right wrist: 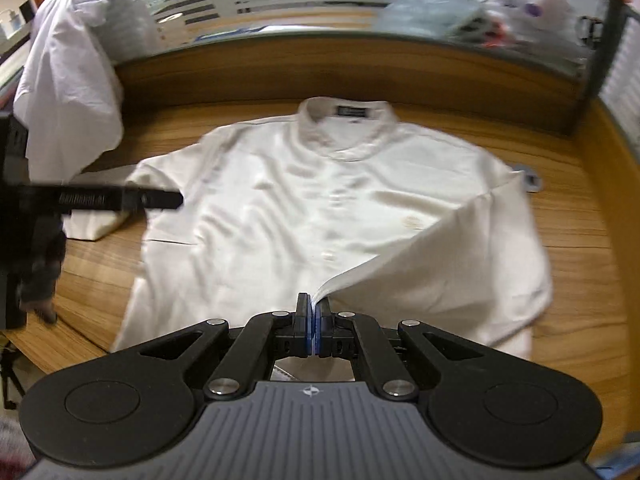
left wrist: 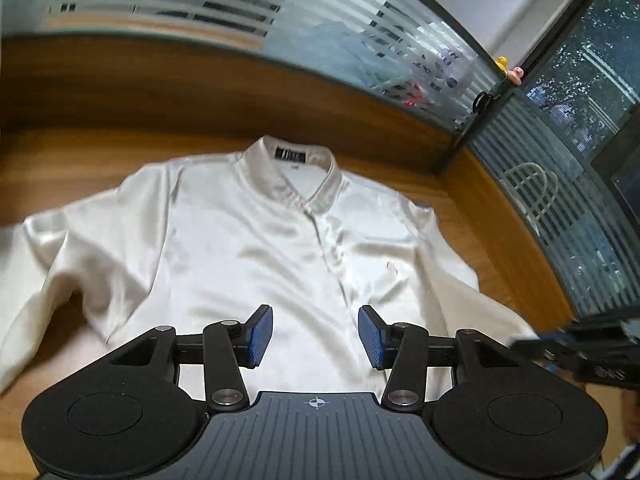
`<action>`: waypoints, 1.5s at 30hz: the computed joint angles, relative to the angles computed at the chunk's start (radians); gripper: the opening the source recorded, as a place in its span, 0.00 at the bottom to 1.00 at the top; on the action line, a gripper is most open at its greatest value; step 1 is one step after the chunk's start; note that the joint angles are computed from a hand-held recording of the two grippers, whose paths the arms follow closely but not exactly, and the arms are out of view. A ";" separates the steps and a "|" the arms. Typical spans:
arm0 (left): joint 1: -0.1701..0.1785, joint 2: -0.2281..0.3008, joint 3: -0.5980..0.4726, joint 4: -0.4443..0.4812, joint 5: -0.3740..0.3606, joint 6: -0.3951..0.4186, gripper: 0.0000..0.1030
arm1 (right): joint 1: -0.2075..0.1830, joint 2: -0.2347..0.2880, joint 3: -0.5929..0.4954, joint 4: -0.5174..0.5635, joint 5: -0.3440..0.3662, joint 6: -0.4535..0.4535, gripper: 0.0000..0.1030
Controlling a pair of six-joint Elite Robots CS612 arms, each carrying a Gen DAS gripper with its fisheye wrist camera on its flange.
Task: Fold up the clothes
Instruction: 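Lay the sleeve across the shirt front with the right gripper and release, then pinch the folded sleeve with the left gripper and smooth it flat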
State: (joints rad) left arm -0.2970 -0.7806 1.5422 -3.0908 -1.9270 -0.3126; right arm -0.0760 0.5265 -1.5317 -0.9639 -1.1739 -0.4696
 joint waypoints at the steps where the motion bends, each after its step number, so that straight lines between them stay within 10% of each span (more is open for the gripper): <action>1: 0.001 -0.004 0.009 0.003 0.001 0.005 0.49 | 0.007 0.004 0.004 -0.009 0.006 0.014 0.02; 7: -0.005 -0.022 0.052 -0.003 0.021 0.028 0.58 | 0.034 0.019 0.027 -0.038 0.019 0.046 0.06; 11: -0.025 -0.032 0.081 -0.012 0.086 -0.007 0.60 | 0.023 0.022 0.027 -0.037 0.040 -0.029 0.64; 15: -0.053 -0.037 0.112 -0.009 0.143 -0.074 0.63 | -0.009 0.018 0.023 -0.016 0.057 -0.134 0.86; 22: -0.116 -0.015 0.125 0.004 0.278 -0.140 0.62 | -0.080 0.022 0.027 -0.010 0.030 -0.221 0.93; 30: -0.181 0.023 0.088 0.056 0.469 -0.017 0.62 | -0.143 0.044 0.037 -0.026 -0.052 -0.217 0.97; 34: -0.192 0.022 0.093 0.034 0.473 -0.006 0.11 | -0.166 0.056 0.036 -0.037 -0.078 -0.193 0.98; 45: -0.160 -0.039 0.113 0.059 0.484 -0.344 0.05 | -0.190 0.080 0.042 -0.054 -0.078 -0.155 0.99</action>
